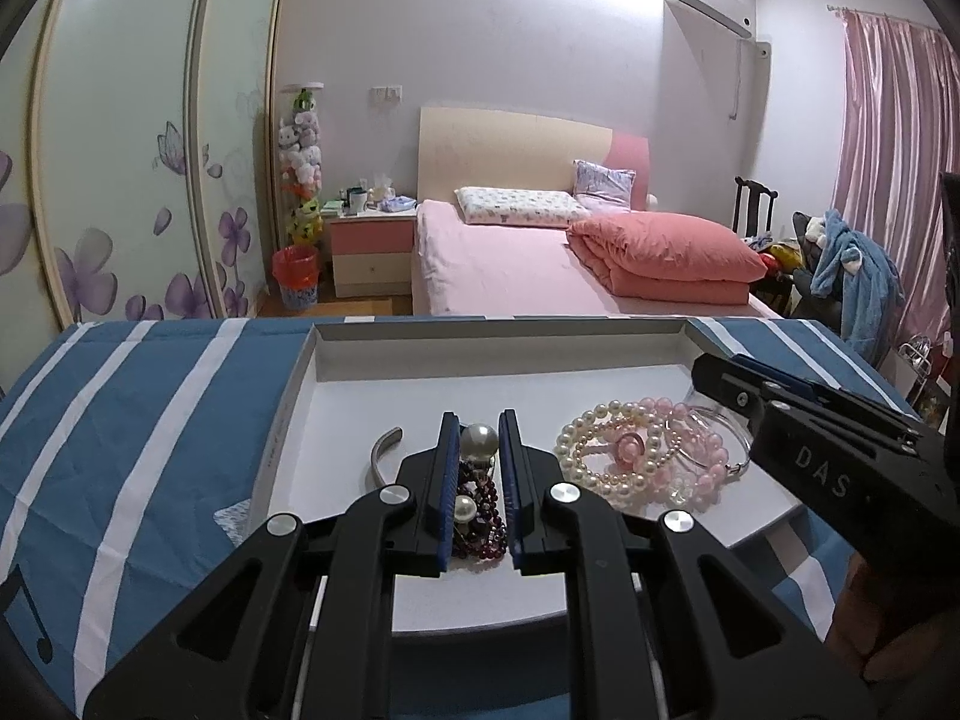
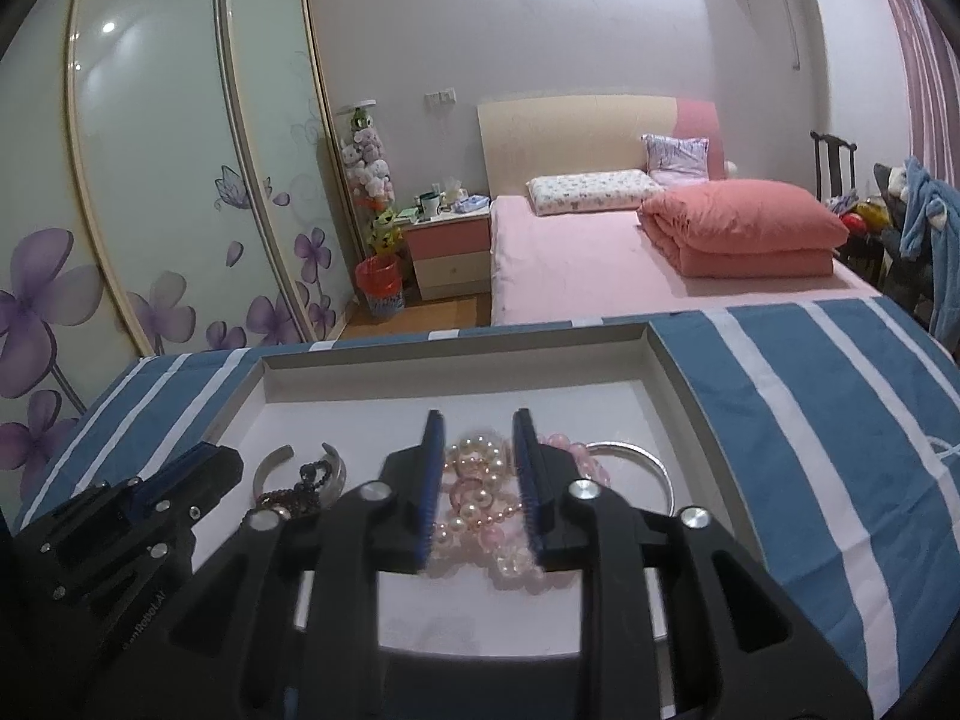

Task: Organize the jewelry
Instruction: 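Carry the ring and earring into the tray and open both tools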

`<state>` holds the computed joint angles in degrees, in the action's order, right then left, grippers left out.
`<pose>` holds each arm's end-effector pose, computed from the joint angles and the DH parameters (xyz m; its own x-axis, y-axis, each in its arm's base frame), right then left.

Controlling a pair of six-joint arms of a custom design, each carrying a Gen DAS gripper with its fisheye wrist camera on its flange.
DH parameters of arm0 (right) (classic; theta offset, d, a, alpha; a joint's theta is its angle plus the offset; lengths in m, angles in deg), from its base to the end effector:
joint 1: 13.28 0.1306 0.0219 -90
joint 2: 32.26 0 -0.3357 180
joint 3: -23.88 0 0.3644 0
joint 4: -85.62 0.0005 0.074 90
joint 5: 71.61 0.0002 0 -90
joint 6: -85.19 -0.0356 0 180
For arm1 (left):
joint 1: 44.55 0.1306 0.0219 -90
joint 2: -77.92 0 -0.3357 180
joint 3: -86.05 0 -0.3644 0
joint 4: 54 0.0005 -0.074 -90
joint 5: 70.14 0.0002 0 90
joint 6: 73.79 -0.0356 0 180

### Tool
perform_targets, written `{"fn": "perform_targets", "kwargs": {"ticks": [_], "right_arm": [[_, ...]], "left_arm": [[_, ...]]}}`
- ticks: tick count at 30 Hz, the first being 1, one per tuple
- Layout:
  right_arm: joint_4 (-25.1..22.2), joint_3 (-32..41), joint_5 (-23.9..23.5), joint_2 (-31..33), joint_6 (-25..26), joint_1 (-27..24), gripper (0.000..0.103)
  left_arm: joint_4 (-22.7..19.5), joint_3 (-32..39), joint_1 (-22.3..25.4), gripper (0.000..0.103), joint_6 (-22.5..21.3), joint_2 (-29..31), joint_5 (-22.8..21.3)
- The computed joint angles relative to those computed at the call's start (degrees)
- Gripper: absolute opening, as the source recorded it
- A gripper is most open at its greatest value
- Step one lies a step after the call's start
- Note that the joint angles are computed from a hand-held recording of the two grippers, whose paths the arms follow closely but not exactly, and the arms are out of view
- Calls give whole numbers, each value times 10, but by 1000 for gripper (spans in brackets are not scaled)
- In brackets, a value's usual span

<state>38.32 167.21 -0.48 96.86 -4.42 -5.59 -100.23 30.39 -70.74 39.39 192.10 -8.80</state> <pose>0.6695 0.1015 0.4215 -0.5383 -0.0792 -0.8390 -0.3988 0.9010 0.1709 0.5484 -0.2513 0.4390 -0.5012 -0.1384 -0.8542 -0.1717 0.9834 -0.0586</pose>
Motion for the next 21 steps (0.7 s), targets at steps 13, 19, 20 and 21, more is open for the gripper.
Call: {"fn": "perform_targets", "kwargs": {"ticks": [13,19,20,21], "right_arm": [[24,-49,-7,-39,-40,-22,38],[44,-113,-19,-89,-38,-30,42],[46,-126,-21,-99,-38,-32,43],[50,-140,-25,-111,-38,-34,43]], "left_arm": [[13,-30,6,32,32,-33,18],[24,-68,-2,32,34,-73,6],[26,-76,-5,32,35,-83,3],[27,-85,-7,32,35,-93,1]]}}
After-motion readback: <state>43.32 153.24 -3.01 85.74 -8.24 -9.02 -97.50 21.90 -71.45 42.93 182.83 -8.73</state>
